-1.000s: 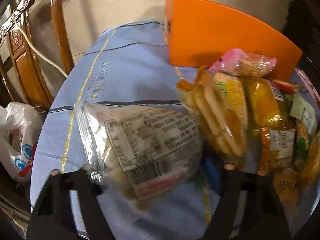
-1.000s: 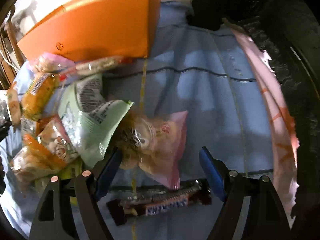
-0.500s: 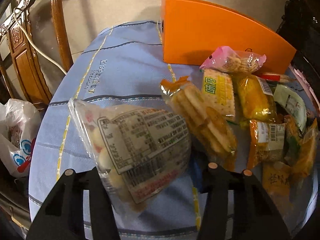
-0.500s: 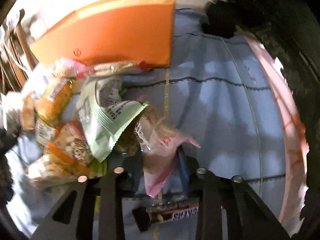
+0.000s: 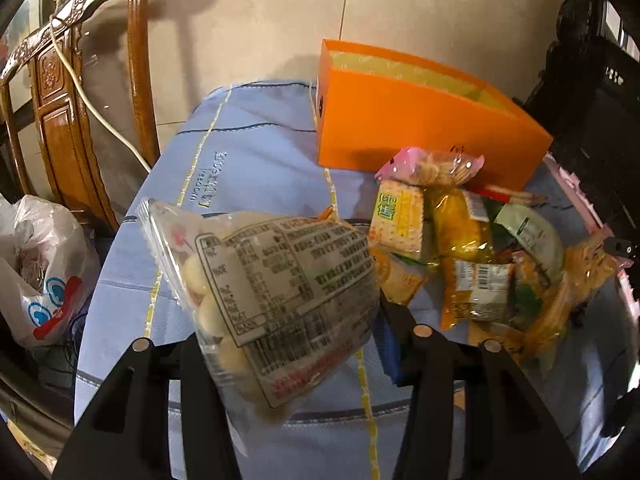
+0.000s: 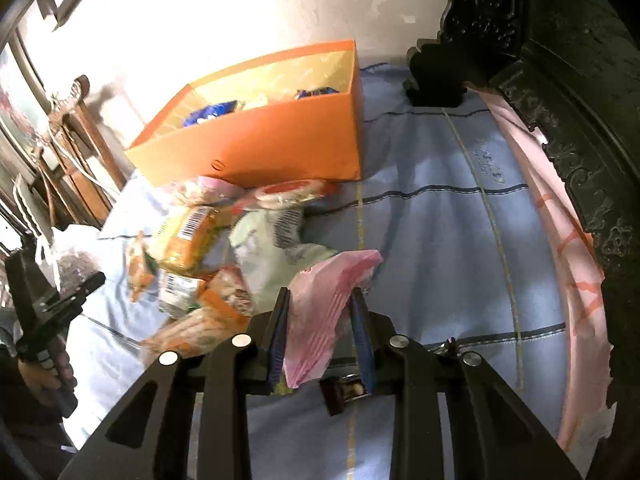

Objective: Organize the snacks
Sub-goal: 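Grasp the clear white snack bag with the left tool while the right tool grasps the pink bag, then carry both bags over the orange box and open both tools to drop them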

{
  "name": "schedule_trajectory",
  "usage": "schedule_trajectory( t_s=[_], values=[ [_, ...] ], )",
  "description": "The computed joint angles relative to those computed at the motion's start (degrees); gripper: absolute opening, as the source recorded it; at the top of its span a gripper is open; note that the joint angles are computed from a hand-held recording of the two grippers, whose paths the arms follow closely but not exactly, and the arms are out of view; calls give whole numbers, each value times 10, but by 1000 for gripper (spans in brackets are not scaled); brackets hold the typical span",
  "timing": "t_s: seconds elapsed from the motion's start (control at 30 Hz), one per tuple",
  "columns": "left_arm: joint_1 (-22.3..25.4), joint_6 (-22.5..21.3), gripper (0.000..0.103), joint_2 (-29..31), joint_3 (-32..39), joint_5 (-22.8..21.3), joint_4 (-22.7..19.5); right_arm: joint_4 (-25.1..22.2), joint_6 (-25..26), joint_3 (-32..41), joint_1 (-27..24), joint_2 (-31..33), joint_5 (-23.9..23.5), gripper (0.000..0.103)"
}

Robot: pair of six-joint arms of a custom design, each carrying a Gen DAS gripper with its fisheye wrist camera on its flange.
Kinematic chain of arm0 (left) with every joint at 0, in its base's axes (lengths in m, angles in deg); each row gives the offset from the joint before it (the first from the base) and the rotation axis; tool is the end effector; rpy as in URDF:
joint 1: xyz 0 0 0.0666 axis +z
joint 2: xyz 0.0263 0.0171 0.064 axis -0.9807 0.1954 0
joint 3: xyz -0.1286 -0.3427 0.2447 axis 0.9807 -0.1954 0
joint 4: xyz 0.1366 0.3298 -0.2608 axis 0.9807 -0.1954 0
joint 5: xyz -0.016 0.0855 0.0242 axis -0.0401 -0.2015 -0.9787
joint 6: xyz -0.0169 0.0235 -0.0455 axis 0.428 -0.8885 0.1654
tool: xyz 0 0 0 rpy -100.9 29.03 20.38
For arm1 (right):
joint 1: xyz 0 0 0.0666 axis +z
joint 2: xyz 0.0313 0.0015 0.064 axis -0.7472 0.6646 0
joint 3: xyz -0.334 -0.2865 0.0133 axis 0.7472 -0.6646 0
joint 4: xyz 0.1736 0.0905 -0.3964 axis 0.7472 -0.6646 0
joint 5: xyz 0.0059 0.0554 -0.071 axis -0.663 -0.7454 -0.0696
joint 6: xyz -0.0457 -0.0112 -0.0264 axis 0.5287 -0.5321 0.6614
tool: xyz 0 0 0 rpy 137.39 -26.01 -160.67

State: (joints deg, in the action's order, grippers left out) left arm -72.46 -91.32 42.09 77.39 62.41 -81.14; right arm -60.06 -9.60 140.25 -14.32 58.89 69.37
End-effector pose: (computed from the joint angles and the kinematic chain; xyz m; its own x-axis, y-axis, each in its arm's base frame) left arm 0.4101 0.0289 0.4540 -0.7152 0.2847 -0.6383 0.4611 0.8785 -0.1247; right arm 0.2336 0.1419 0.5351 -0.7813 0.3448 -0.5202 0.3289 0.9359 0.1264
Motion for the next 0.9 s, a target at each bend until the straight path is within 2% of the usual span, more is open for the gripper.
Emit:
schedule_trajectory(
  t_s=[0.1, 0.17, 0.33, 0.37, 0.4, 0.47, 0.5, 0.6, 0.9],
  values=[
    [8, -6, 48, -1, 4, 10, -14, -2, 6, -12, -14, 0, -45, 30],
    [11, -10, 48, -2, 3, 11, -19, 1, 7, -31, -21, -3, -61, 37],
    [10, -16, 48, -8, -1, 8, -32, 22, -29, -85, -50, -18, -111, 59],
    [10, -19, 48, -9, -1, 8, -34, 32, -35, -93, -50, -23, -114, 59],
    [11, -21, 48, -10, 0, 9, -35, 39, -33, -98, -49, -24, -117, 59],
    [11, -18, 48, -11, 0, 5, -37, 34, -19, -93, -46, -18, -124, 49],
    [11, -15, 48, -10, 2, 1, -38, 18, -1, -79, -32, -6, -104, 39],
    [14, -8, 48, -5, 9, 1, -39, 4, 20, -46, -2, 8, -72, 30],
    [20, 11, 48, -20, 35, 62, -35, 21, 20, 38, 37, -2, -51, 28]
  ],
)
